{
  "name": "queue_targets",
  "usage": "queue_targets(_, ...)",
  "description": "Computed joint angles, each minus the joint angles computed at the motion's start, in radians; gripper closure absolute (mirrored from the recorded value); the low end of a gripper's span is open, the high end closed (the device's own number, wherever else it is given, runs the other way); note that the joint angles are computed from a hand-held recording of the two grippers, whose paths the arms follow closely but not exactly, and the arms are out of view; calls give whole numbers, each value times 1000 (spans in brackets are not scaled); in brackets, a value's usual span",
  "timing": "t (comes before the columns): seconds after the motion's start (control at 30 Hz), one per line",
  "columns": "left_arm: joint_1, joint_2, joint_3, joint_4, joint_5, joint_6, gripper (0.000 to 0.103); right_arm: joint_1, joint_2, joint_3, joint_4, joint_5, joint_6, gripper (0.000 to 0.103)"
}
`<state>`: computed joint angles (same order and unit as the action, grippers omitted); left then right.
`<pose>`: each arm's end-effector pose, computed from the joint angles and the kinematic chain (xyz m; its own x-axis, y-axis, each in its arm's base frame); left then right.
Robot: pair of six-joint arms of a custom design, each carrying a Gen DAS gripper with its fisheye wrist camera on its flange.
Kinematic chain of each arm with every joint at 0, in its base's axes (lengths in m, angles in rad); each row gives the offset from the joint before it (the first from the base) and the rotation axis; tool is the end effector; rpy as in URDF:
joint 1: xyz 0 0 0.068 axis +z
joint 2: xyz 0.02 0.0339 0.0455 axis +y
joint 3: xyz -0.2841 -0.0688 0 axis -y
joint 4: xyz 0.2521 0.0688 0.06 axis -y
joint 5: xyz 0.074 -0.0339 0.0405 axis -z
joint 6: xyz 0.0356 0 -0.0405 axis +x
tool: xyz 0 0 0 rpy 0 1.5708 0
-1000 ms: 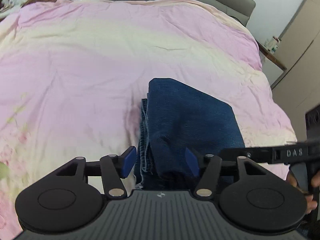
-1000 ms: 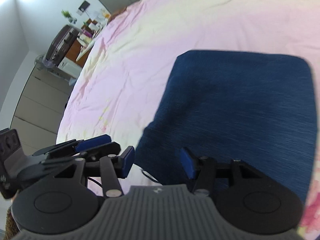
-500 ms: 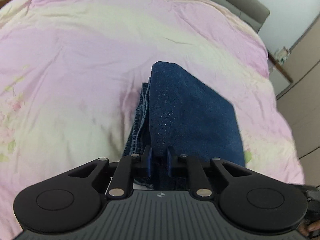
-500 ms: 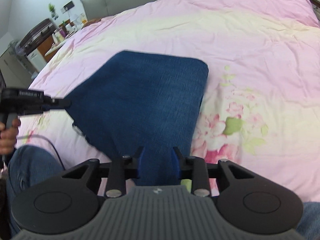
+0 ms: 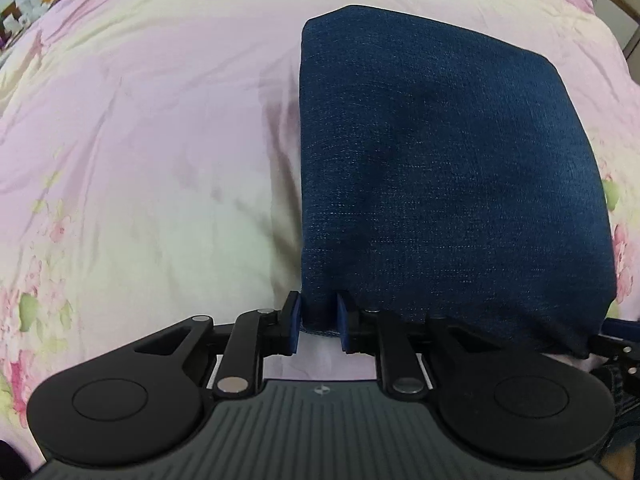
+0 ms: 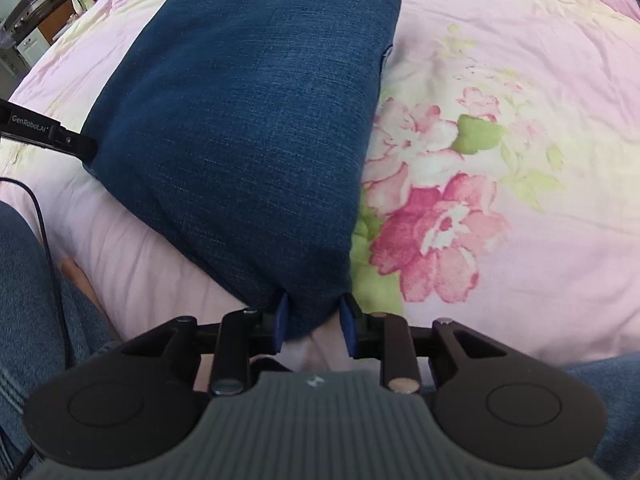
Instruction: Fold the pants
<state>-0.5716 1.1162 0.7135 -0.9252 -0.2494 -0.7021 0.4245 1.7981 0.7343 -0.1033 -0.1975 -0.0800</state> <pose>0.1534 -0.0883 0.2198 -0.9296 -0.1462 -0.3384 -0.1651 0.9859 0.0276 0.2720 0.1306 0.0989 -0.7974 -0.4464 -0.4060 -0.5395 0.8288 0.1485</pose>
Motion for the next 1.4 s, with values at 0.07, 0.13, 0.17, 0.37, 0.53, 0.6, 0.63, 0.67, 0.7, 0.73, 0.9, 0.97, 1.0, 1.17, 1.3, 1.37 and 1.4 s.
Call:
queue_targets(0.07,-53,27,29,-60,-35,-25,77,2,-28,-5,-42,56,-16,88)
queue_targets(0.13,-121,54,63,-137,-81,-86,79,-1,-67,-40,-36,98,-51,88)
queue_targets(0.17,-161,58,76,-172,-112,-128,80,-19,-87,-54,-33,74,-57,88)
queue_targets(0.37,-378,-147,70,-151,-144,-361,80,-67,-198,-102,11,2,-77,84)
queue_targets(0.53,-543,-117,65,-56,-242,-497,72,-25,-275,-147,95,14,-87,74)
queue_targets(0.6,-542,-65,53,26,-234,-454,70,-17,-277,-153,128,6,-102,73)
queue_targets(0.63,-528,-39,49,62,-212,-420,70,-7,-284,-144,113,-4,-109,72)
queue_targets(0.67,-521,-22,43,91,-198,-391,70,1,-285,-143,110,-16,-117,70)
queue_targets(0.7,-519,-5,37,117,-186,-373,70,13,-287,-144,109,-27,-124,69)
queue_targets(0.73,-514,11,44,118,-175,-361,70,29,-287,-146,110,-34,-134,69)
queue_targets(0.9,-485,-7,6,145,-166,-344,69,157,-248,-161,182,31,-176,69)
queue_targets(0.97,-485,-24,3,130,-175,-358,69,199,-231,-161,221,45,-208,71)
queue_targets(1.0,-483,-26,6,115,-177,-358,69,214,-226,-160,237,43,-228,71)
queue_targets(1.17,-463,-56,-2,89,-150,-356,69,282,-87,-65,226,118,-288,74)
queue_targets(1.3,-453,-51,-8,102,-146,-343,69,265,34,2,249,134,-277,96)
queue_targets(1.37,-451,-50,-6,101,-147,-340,69,245,43,26,219,95,-250,103)
queue_targets(1.4,-451,-55,-7,100,-148,-342,69,239,38,29,207,84,-242,103)
